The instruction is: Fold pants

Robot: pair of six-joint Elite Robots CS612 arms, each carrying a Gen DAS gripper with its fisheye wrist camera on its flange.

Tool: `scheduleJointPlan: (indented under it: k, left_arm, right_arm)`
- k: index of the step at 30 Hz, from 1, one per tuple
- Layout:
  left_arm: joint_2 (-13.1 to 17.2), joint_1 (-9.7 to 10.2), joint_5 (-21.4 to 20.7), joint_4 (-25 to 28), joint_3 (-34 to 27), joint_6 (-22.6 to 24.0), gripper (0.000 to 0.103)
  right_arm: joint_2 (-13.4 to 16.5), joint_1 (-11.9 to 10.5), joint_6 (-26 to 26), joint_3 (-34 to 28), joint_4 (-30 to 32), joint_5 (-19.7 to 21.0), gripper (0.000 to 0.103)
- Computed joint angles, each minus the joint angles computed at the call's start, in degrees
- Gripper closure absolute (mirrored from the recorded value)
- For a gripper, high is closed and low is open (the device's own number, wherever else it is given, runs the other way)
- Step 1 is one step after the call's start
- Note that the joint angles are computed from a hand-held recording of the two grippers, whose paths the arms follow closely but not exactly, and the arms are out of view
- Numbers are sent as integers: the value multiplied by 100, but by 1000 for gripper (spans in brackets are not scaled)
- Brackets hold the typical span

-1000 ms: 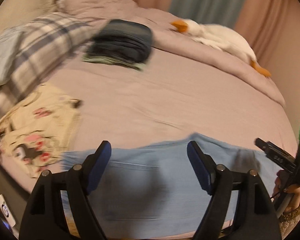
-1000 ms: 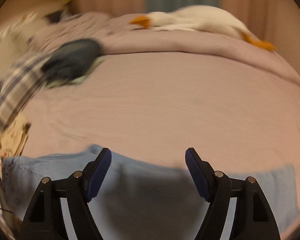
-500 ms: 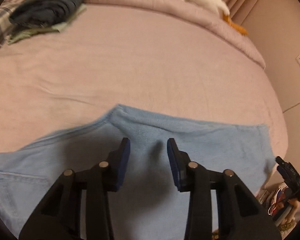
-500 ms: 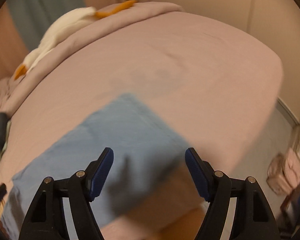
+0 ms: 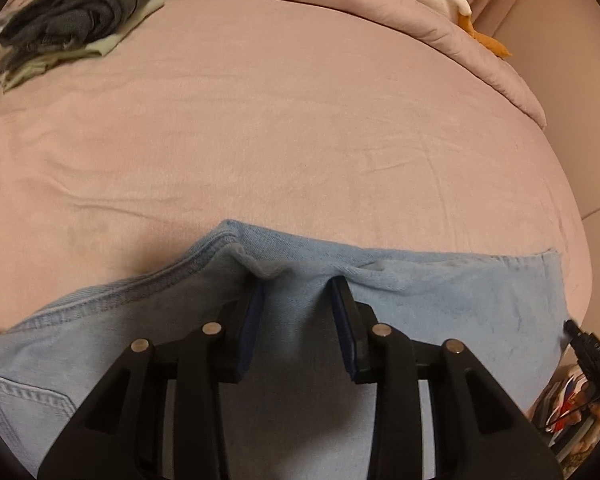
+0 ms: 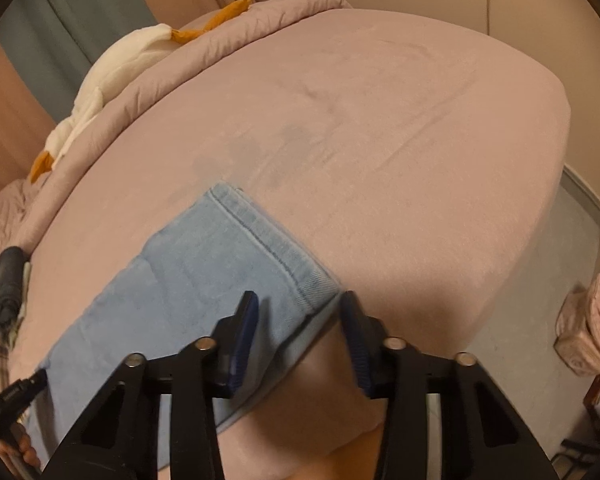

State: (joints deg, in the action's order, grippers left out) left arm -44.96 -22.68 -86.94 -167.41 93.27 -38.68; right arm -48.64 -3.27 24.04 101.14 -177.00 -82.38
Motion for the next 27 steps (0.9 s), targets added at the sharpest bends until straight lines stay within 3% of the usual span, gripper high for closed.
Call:
scheduleJointPlan:
  k: [1, 4, 10, 15, 19, 24, 27]
  left_arm:
    - [22, 3, -18, -1, -31, 15, 69]
    - [21, -3, -39, -10, -19, 39, 68]
    - [28, -33, 66, 121, -67, 93, 68]
    - [46, -52, 115, 73, -78, 40, 68]
    - [-111, -138, 257, 211, 91, -53, 67]
    - [-215, -203, -425, -310, 415, 159, 66]
    - [-274, -365, -189, -507, 673, 365, 66]
  right_arm:
    - [26, 5, 18, -42, 45, -51, 83]
    - [-5, 17, 100, 4, -116, -107, 87]
    - [89, 59, 102, -167, 306, -314, 87]
    - [125, 62, -19, -174, 311, -347, 87]
    - [131, 103, -111, -174, 310, -485, 88]
    - [113, 116, -158, -130, 270, -558, 88]
    - [111, 123, -170, -129, 280, -598, 88]
